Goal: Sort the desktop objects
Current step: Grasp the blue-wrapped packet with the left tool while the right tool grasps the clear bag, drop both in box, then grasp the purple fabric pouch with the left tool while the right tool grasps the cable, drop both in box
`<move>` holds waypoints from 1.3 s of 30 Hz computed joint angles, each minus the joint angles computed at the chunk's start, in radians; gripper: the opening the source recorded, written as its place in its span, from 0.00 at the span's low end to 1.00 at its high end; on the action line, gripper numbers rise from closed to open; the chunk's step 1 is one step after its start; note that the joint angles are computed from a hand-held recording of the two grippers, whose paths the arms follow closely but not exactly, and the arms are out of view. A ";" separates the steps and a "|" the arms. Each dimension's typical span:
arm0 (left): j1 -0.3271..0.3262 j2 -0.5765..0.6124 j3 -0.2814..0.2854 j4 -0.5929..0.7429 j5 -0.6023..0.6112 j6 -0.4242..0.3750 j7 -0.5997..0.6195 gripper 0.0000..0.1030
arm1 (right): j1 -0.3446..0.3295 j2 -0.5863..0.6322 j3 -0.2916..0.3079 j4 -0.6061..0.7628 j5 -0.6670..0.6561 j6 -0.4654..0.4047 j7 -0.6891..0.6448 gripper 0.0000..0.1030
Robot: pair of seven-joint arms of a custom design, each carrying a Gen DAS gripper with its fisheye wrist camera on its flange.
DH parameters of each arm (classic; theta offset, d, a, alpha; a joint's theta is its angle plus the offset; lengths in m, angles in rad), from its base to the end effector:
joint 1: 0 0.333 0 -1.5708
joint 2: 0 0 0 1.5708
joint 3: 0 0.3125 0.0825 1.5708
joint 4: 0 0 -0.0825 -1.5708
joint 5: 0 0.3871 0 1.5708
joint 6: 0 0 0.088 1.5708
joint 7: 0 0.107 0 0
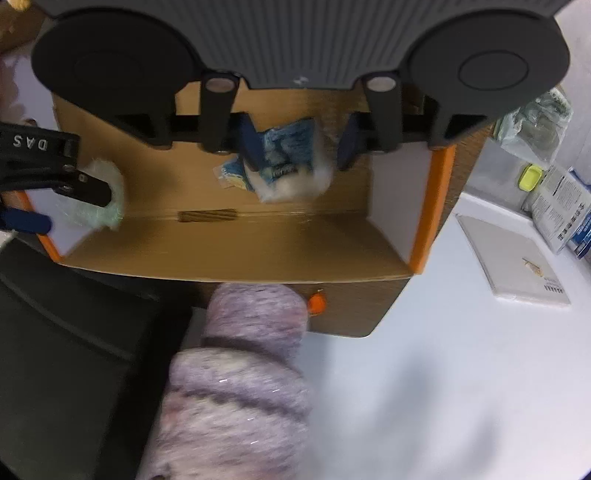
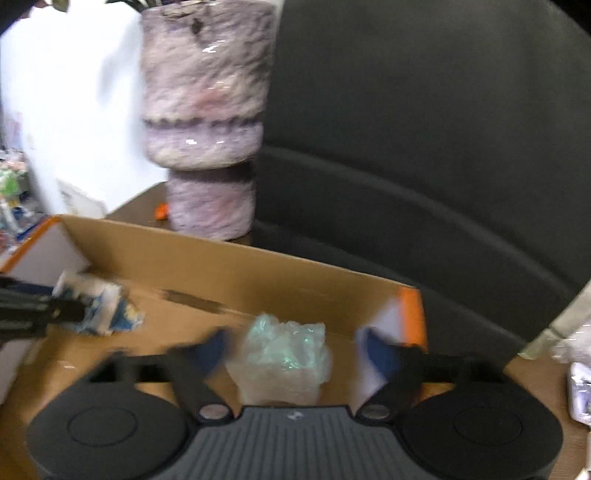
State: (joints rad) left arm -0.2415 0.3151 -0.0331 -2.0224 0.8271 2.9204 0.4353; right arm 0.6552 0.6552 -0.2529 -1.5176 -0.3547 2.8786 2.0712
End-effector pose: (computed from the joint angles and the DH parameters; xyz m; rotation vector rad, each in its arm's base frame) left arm 0.5940 -0.2139 0.3406 -1.9499 1.7531 -0.6896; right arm 0.6687 0.3526 0.3604 -2.0267 1.4627 -0.7202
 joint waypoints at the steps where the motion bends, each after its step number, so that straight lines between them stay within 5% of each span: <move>1: -0.002 -0.015 -0.003 -0.011 0.003 -0.002 0.006 0.72 | -0.008 -0.011 0.012 -0.015 0.026 0.012 -0.026 0.90; 4: -0.029 -0.094 0.025 -0.063 0.116 0.005 -0.098 0.98 | -0.001 -0.045 0.014 -0.050 0.023 0.002 0.008 0.90; 11: 0.058 -0.331 -0.071 -0.214 0.052 -0.035 -0.042 1.00 | 0.013 -0.174 0.020 -0.143 -0.002 -0.023 0.066 0.95; 15: 0.091 -0.455 -0.123 -0.289 -0.023 -0.090 0.020 1.00 | -0.016 -0.300 0.078 -0.247 -0.028 -0.053 0.093 0.95; 23: 0.103 -0.663 -0.246 -0.458 -0.086 -0.199 0.002 1.00 | -0.017 -0.587 0.135 -0.532 -0.254 -0.072 0.281 0.99; 30: 0.076 -0.858 -0.346 -0.635 -0.105 -0.196 -0.146 1.00 | -0.092 -0.759 0.236 -0.772 -0.364 0.053 0.438 0.99; 36: 0.024 -0.955 -0.396 -0.758 -0.118 -0.142 -0.218 1.00 | -0.143 -0.892 0.332 -0.958 -0.359 0.116 0.440 0.99; 39: 0.048 -0.986 -0.470 -0.801 -0.078 -0.107 -0.279 1.00 | -0.174 -0.935 0.375 -1.032 -0.353 0.171 0.427 0.99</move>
State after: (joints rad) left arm -0.1939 -0.6707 -0.5026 -2.8238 0.7496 2.8131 0.1568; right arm 0.4812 -0.2794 0.1219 -2.5498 -0.7074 3.0497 2.4986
